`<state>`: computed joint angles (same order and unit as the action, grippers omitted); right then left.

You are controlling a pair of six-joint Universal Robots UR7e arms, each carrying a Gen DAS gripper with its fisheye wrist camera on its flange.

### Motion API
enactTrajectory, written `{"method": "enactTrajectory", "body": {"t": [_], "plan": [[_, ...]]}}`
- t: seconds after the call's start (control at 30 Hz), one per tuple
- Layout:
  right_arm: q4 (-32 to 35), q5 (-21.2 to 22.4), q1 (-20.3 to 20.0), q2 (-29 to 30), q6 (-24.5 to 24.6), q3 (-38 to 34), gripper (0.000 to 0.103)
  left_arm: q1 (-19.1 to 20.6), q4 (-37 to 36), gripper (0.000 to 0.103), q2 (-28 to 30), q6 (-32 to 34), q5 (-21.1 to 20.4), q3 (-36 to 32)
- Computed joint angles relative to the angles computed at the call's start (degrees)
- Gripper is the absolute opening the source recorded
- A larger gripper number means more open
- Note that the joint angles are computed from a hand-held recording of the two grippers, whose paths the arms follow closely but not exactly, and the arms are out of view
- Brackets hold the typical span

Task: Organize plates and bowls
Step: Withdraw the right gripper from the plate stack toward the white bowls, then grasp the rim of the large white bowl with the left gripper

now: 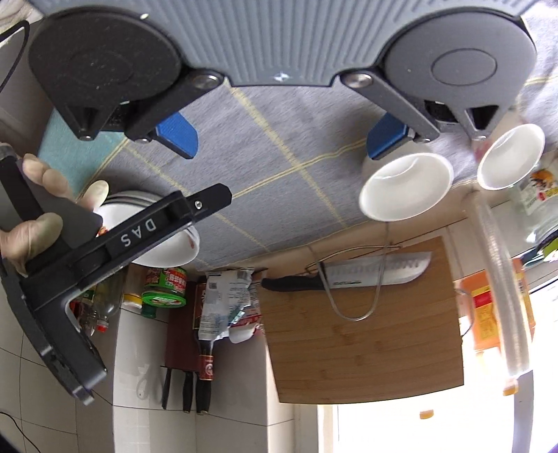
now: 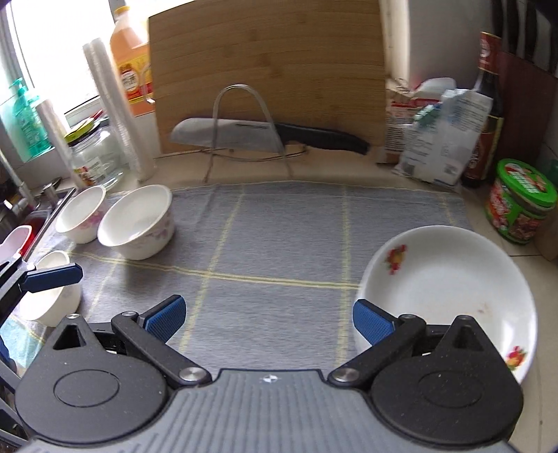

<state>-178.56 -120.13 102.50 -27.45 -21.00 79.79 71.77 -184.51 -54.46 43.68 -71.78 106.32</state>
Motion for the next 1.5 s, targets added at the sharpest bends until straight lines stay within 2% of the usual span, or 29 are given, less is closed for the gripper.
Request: {"method": "enactTrajectory", "body": {"t": [0.3, 0.47, 0.63, 0.73, 0.87, 1.07, 1.33, 1.5], "plan": [[8.95, 3.45, 3.49, 9.81, 0.02, -8.24, 0.103, 4.78, -1.56, 0.102, -7.71, -0.28, 4.86, 3.46], [12.47, 5.1, 4.78, 14.4, -3.52, -13.08, 0.103, 6.63, -2.87, 0.102, -9.21, -2.01, 7.42, 3.62], [12.13, 6.54, 5.8, 18.13, -9.97, -16.41, 0.103, 7.8, -3.41, 0.102, -9.47, -2.84, 8.1, 2.81], [14.23, 6.0, 6.13, 19.83, -12.32, -18.61, 0.103, 8.49, -2.96, 0.102, -9.62, -3.36, 7.92, 2.13], [10.2, 4.52, 6.5, 21.03, -17.46, -18.12, 0.103, 9.05, -2.37, 0.102, -9.32, -3.33, 7.41, 1.09], [2.53, 9.6, 4.78, 19.48, -21.21, -13.11, 0.103, 9.81, 0.97, 0.102, -8.39, -3.55, 5.75, -1.69], [-0.87, 10.87, 4.51, 20.19, -22.0, -12.76, 0.103, 10.25, 7.49, 0.102, -7.28, -3.35, 2.79, -5.88], [-0.33, 10.75, 4.57, 20.61, -21.76, -13.64, 0.103, 10.59, 11.47, 0.102, -6.72, -3.79, 1.15, -8.51]]}}
